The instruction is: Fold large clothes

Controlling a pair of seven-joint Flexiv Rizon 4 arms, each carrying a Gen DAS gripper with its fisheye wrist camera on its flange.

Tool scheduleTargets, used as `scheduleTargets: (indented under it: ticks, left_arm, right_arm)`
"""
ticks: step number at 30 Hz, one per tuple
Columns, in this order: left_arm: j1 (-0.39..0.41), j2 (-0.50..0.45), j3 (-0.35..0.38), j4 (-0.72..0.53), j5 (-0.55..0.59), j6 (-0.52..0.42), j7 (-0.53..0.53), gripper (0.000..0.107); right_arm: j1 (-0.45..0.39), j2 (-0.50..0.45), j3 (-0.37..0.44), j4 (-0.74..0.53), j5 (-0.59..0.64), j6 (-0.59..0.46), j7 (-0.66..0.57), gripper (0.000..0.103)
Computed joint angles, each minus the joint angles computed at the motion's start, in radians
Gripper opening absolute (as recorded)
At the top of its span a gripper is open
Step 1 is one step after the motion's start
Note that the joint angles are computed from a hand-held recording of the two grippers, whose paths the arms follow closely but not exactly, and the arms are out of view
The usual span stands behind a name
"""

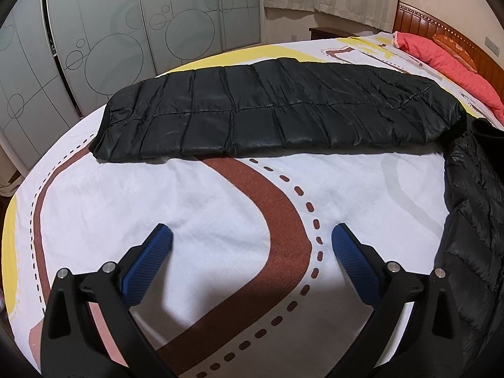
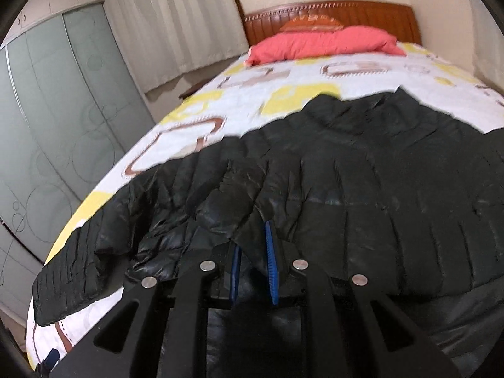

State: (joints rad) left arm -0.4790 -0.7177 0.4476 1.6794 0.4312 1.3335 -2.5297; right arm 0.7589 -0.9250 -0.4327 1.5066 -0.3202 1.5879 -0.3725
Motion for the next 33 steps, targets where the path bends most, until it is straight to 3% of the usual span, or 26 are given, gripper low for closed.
scheduleTargets:
  ticks: [2, 4, 5, 6, 11, 13, 16, 18, 19, 23, 28, 33]
  left_arm:
    - [0.0, 0.0, 0.0, 0.0, 0.001, 0.001, -0.002, 0.101]
    - [0.001, 0.0, -0.002, -0.002, 0.001, -0.001, 0.0, 0.101]
    - [0.002, 0.001, -0.002, 0.0, 0.001, 0.001, -0.001, 0.101]
    - [0.002, 0.0, -0.003, -0.001, 0.001, 0.001, -0.001, 0.101]
    - [0.001, 0.0, -0.002, -0.001, 0.002, 0.001, -0.003, 0.101]
    - [0.0, 0.0, -0.001, -0.001, 0.003, -0.001, -0.003, 0.101]
    - [0.001, 0.0, -0.002, -0.002, 0.004, -0.002, -0.004, 0.101]
    - [0.001, 0.001, -0.002, -0.002, 0.005, -0.003, -0.004, 0.101]
    - [0.0, 0.001, -0.001, -0.002, 0.006, -0.003, -0.005, 0.101]
    - [0.001, 0.001, -0.002, -0.002, 0.007, -0.003, -0.006, 0.101]
    - [0.002, 0.001, -0.004, -0.003, 0.008, -0.004, -0.006, 0.101]
    - [0.001, 0.002, -0.003, -0.004, 0.011, -0.007, -0.009, 0.101]
  right_arm:
    - [-0.055, -0.008, 0.086, -0.054, -0.029, -0.075, -0.038, 0.022]
    - [-0.081, -0.015, 0.125, -0.078, -0.056, -0.106, -0.053, 0.039]
    - [-0.087, -0.014, 0.133, -0.072, -0.062, -0.082, -0.055, 0.065]
    - [-0.085, -0.001, 0.132, -0.046, -0.061, -0.036, -0.054, 0.081]
    - [0.065, 0.075, -0.058, 0.155, 0.028, 0.183, -0.069, 0.081]
    - [0.15, 0.117, -0.172, 0.275, 0.108, 0.251, -0.094, 0.081]
    - [0.235, 0.167, -0.325, 0.435, 0.234, 0.26, -0.125, 0.075]
    - [0.262, 0.179, -0.411, 0.507, 0.3, 0.203, -0.132, 0.057]
    - [0.258, 0.185, -0.43, 0.531, 0.328, 0.175, -0.13, 0.056]
    - [0.212, 0.178, -0.464, 0.592, 0.4, 0.094, -0.109, 0.056]
    - [0.067, 0.172, -0.286, 0.554, 0.334, 0.085, -0.148, 0.056]
    - [0.136, 0.165, -0.383, 0.516, 0.206, -0.061, -0.14, 0.056]
